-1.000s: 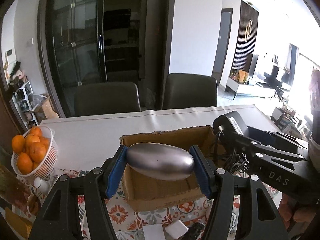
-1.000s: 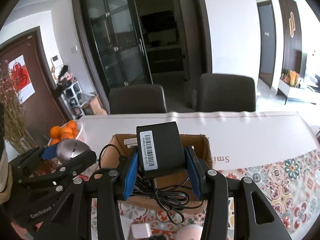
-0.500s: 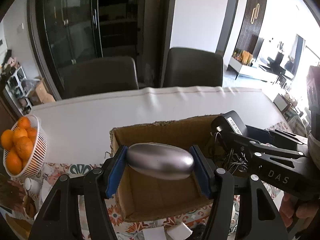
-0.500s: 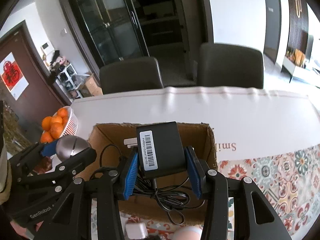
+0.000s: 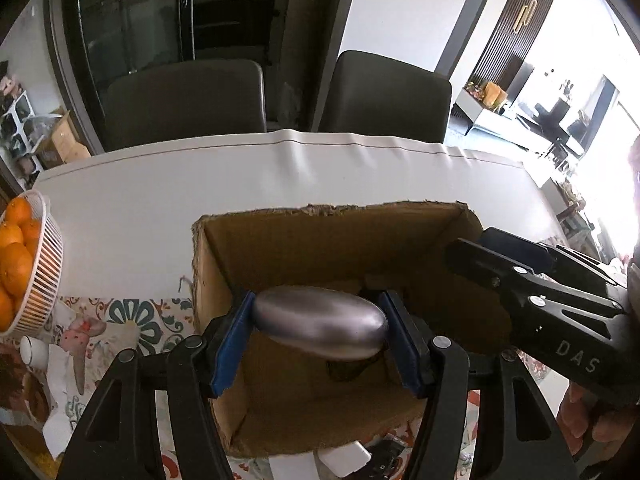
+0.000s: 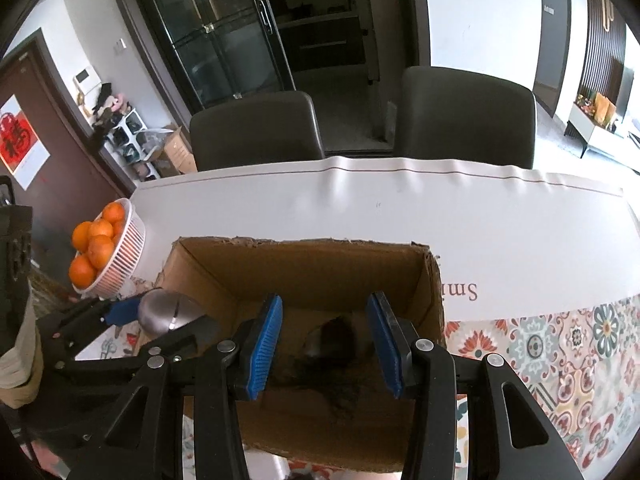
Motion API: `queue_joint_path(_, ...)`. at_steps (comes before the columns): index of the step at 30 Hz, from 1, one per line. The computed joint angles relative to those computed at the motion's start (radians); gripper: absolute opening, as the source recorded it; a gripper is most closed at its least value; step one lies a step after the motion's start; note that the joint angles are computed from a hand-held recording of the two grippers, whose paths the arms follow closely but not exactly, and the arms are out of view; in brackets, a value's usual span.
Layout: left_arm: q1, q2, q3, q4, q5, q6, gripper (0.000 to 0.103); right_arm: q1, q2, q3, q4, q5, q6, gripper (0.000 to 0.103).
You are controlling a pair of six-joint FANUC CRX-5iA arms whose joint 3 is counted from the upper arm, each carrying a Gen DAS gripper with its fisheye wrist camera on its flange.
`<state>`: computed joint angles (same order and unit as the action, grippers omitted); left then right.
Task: Organize rigid objects
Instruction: 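Open the right tool to drop the adapter while the left tool releases the silver case into the box, then withdraw both open tools from the box back over the table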
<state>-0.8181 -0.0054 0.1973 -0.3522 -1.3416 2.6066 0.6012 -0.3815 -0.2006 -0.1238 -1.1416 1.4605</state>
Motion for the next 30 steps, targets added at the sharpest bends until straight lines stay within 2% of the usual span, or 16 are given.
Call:
queue_joint_path(3,-0.018,0.008,0.019,-0.026,-0.022,0.013,0.069,0.000,-0.016,-0.009,0.003,0.005,-0.015,0.046)
queue_joint_path(13,-0.102,0.028,0.095,-0.126,-0.137,0.075,0.069,-0.006,-0.065,-0.036,0.003,0.000,-0.048,0.046)
queue_joint_path(23,-0.239,0.057,0.187,-0.268,-0.300,0.135,0.069,0.077,-0.196,-0.114,0.120,0.031,-0.151,0.046)
queue_joint_path(30,-0.342,0.078,0.238,-0.369,-0.395,0.182,0.071,0.131,-0.277,-0.154,0.169,0.010,-0.228,0.048)
